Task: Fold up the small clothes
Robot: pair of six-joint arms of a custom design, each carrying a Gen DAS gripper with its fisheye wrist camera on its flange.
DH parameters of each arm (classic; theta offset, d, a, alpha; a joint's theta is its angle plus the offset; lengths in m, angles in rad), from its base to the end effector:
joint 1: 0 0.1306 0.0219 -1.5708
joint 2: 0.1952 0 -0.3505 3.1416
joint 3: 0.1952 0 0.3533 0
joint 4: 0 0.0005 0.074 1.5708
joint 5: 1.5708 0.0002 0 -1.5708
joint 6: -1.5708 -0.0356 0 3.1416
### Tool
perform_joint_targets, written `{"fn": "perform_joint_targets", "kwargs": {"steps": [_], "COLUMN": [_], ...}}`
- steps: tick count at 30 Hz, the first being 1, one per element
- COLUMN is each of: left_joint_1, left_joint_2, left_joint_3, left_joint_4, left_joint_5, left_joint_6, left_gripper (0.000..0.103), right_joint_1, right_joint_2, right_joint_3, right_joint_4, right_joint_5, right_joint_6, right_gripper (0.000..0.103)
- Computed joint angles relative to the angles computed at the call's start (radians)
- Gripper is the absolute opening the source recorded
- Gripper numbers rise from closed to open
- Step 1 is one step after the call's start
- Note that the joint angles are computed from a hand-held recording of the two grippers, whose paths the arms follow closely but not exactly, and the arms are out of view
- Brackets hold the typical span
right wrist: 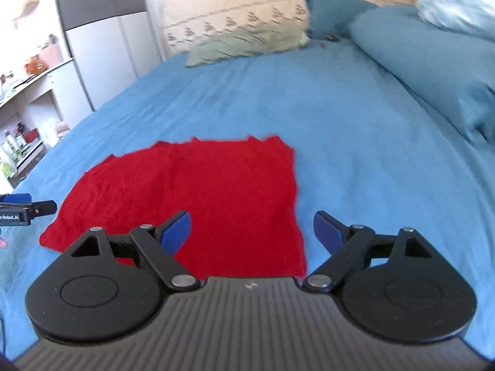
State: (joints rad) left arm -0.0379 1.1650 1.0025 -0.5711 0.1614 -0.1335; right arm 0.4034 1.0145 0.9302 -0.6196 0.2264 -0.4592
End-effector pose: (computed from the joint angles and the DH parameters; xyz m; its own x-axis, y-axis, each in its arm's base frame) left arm 0.3777 -0.0205 0.3430 -0.6423 0.1558 -0.7505 0.2444 0.9697 -0.0078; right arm 0.3095 0.1228 0.3583 -0.6334 0.1993 -0.7477 0.0620 0.9762 0.2077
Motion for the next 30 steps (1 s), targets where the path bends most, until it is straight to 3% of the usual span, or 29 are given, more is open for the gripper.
{"fn": "perform_joint_targets", "kwargs": {"steps": [3,5,12,15,19,25,30], "left_joint_1": [-0.049,-0.080,-0.163,-0.181,-0.171,-0.136,-0.134], "left_joint_2": [-0.007,0.003,0.103,0.146,0.208,0.288,0.341], "left_joint_3": [-0.031,-0.042,0.018,0.042,0.081,0.139,0.188], "left_joint_4": [0.004,0.006,0.051,0.065,0.058,0.012,-0.044], "left_joint_5": [-0.015,-0.030,-0.067,-0.091,-0.118,-0.168,-0.170], "left_joint_6": [0.019,0.032,0.074,0.110,0.154,0.156,0.116], "left_gripper": [0.103,0.103,0.103,0.103,0.103,0.103,0.103], "right_joint_1": [0.027,0.035,0.040,0.036,0.014,-0.014,0.015], "right_joint_2": [-0.029,-0.025,0.057,0.109,0.171,0.196,0.229], "right_joint_3": [-0.061,-0.102,-0.196,-0.198,-0.180,-0.124,0.047], "right_joint_4": [-0.016,0.015,0.255,0.339,0.391,0.327,0.154], "right_joint_5": [0.020,0.007,0.018,0.062,0.106,0.078,0.114], "right_joint_6": [-0.081,-0.151,-0.310,-0.325,-0.347,-0.346,-0.325], "right_gripper": [0.102,0.101,0.094,0.084,0.060,0.025,0.023]}}
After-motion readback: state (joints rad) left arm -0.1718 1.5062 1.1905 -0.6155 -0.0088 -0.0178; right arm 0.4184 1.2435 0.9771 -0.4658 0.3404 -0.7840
